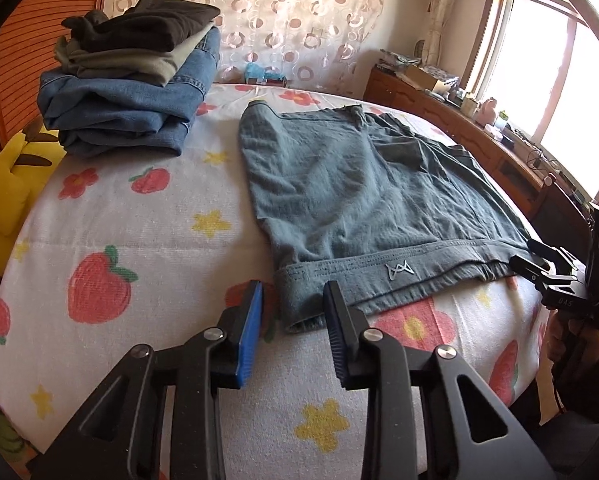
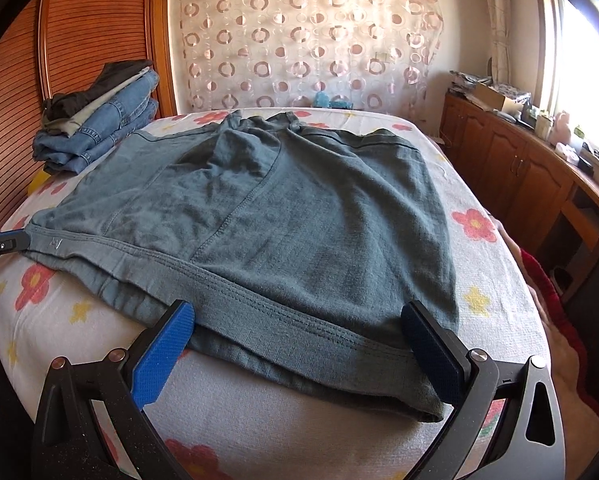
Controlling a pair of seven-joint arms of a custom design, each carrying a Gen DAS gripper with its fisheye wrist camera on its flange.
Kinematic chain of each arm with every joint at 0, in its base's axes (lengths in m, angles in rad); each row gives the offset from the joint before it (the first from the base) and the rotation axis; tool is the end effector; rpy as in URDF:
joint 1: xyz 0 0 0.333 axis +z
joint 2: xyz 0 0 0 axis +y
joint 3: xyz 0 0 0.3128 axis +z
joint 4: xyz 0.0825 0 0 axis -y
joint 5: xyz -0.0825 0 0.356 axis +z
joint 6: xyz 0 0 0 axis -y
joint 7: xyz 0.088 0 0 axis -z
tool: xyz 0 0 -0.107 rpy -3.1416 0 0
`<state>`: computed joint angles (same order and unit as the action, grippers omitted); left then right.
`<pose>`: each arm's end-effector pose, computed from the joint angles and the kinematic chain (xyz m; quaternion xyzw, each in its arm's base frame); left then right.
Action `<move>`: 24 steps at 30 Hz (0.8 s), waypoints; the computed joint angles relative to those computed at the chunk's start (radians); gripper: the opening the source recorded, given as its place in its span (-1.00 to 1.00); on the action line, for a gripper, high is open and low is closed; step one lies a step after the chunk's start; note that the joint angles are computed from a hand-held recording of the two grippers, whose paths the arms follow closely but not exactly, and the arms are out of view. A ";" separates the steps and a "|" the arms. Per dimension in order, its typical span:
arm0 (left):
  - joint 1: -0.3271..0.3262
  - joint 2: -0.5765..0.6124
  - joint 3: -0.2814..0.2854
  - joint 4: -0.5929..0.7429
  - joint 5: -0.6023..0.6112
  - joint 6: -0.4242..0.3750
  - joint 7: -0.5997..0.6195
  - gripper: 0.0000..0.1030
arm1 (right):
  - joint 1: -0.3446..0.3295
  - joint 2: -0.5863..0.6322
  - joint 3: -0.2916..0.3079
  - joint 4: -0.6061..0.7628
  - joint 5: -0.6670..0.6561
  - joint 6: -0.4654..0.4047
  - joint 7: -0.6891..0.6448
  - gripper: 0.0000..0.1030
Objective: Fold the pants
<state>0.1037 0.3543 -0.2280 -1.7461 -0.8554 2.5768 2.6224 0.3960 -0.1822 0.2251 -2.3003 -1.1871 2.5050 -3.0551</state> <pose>0.6566 -0.0519 0.4335 -0.4657 0.7929 -0.3817 0.0934 0.3938 0.2945 0.4685 -0.5794 0.6770 -0.3503 0.2883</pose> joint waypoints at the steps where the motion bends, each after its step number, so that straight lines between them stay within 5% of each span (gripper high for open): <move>1: -0.001 0.005 0.002 0.008 0.009 -0.011 -0.007 -0.78 | 0.002 -0.007 0.002 -0.009 -0.002 0.000 0.005 0.99; 12: 0.005 -0.026 -0.014 0.098 -0.036 -0.112 0.076 -0.86 | -0.019 -0.042 -0.004 -0.025 -0.018 0.047 0.028 0.88; 24: -0.070 -0.003 -0.042 0.238 -0.025 -0.198 0.108 -0.86 | -0.066 -0.165 0.027 -0.097 0.033 0.065 -0.006 0.53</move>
